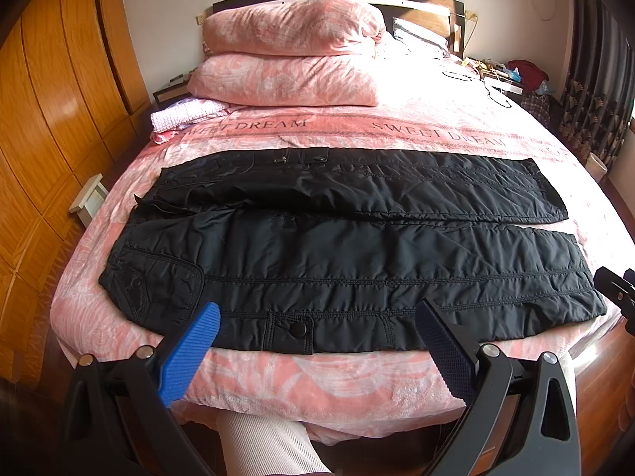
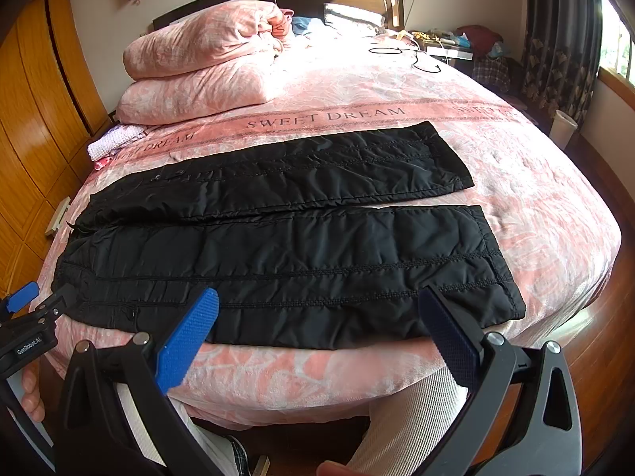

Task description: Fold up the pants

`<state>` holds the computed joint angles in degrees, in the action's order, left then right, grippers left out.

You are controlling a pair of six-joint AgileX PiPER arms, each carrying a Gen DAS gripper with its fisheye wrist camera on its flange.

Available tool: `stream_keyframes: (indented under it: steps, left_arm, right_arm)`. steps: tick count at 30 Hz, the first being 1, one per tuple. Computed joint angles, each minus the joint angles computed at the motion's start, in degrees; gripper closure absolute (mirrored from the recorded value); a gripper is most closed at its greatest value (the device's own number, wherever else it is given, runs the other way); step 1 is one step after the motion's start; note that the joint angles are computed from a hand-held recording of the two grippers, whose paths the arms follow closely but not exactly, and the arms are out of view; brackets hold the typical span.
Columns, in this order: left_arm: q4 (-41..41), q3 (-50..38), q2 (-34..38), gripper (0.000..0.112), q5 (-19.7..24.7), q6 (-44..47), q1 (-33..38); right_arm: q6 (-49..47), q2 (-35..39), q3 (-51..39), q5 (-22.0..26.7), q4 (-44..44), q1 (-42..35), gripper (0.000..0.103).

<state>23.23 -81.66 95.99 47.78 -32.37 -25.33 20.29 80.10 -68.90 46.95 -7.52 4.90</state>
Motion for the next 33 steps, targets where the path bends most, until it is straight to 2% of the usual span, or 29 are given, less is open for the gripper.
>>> stream_keyframes:
  steps: [19,27,30,33]
  left_arm:
    - [-0.60,0.22,0.41,0.013,-0.57,1.07,0.77]
    - [-2.29,-2.52,3.49,0.013,-0.38,3.32,1.19]
    - [-5.54,-3.94,4.67,0.013,-1.82,6.16,2.33]
    - [-15.16,-8.95,7.90,0.013,-1.50,14.31,5.66]
  right_arm:
    - [-1.61,0.82,-0.10,-0.70,1.85,-0.26,0.002]
    - [-4.71,3.79,-2.23,-1.17,4.81,-2.10,0.002]
    - [-6.52,5.07,-3.46,-1.45,6.32,-2.96,0.002]
    - [-10.12,8.07,-7.06,-1.51,8.10,-4.11,0.002]
